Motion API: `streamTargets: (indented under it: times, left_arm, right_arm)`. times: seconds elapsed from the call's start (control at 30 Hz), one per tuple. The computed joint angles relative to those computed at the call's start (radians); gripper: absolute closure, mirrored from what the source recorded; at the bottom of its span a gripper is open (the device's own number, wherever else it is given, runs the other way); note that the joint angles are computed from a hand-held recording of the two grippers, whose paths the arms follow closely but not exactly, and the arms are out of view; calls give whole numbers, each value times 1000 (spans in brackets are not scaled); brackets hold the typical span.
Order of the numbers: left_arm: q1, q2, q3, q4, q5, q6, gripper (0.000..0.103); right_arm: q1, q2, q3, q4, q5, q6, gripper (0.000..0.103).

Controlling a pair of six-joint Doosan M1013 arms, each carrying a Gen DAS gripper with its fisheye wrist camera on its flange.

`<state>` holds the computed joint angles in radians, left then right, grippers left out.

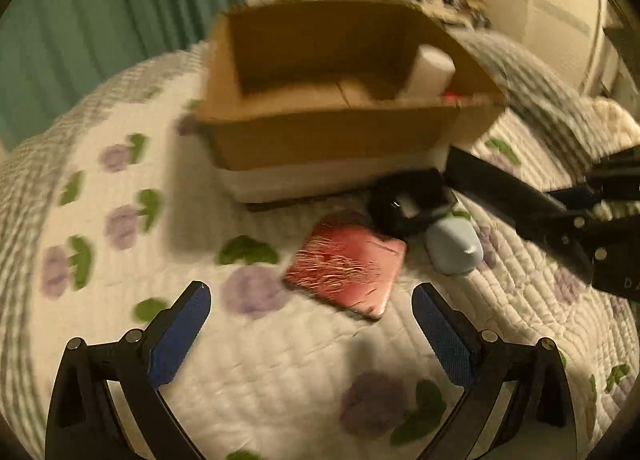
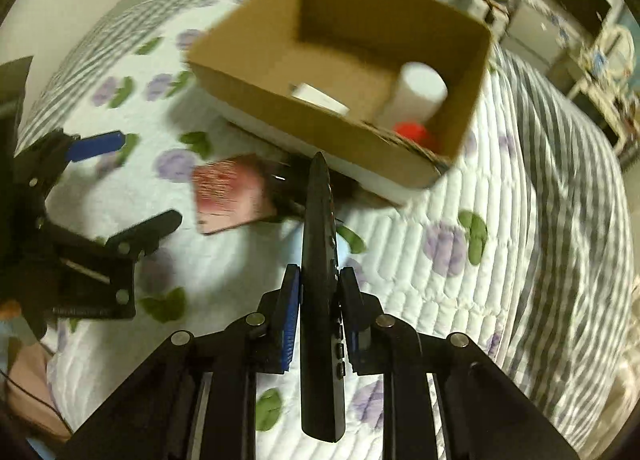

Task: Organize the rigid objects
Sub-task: 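Grasp the black remote with the right tool while the left tool grasps the pink card case, then lower the remote and pink card case into the box and open both tools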

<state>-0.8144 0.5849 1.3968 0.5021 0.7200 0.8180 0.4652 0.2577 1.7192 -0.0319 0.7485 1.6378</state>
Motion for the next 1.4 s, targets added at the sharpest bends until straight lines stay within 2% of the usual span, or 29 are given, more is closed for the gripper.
streamTargets:
  times: [0.23, 0.43, 0.47, 0.5, 0.53, 0.57, 0.7, 1.13, 1.27, 1.4]
  left_arm:
    - [23, 110, -149, -139, 140, 230, 1]
    - [42, 151, -210, -231, 164, 333, 2]
    - [44, 153, -212, -241, 163, 342, 4]
    - [46, 152, -212, -257, 157, 355, 14]
    - [47, 145, -203, -280, 140, 374, 20]
    - [45, 142, -201, -276, 135, 372, 26]
    - [32, 120, -177, -237, 123, 332, 28]
    - [-20, -11, -92, -19, 104, 63, 29]
    - [-18, -58, -76, 44, 76, 3, 29]
    - [-16, -77, -95, 107, 66, -68, 29]
  right_arm:
    - [-41, 42, -9, 56, 5, -95, 84]
    - [-54, 62, -16, 108, 13, -171, 84]
    - [-55, 63, -16, 111, 12, -178, 84]
    - [-56, 62, -15, 115, 11, -183, 84]
    - [-54, 58, -10, 117, 8, -181, 84]
    - [-55, 57, -8, 120, 6, -181, 84]
    - [-51, 43, 5, 106, -11, -171, 84]
    - [19, -64, 7, -72, -23, -81, 84]
    - [30, -95, -4, -118, -23, -40, 84]
    - [31, -118, -27, -156, -46, 3, 84]
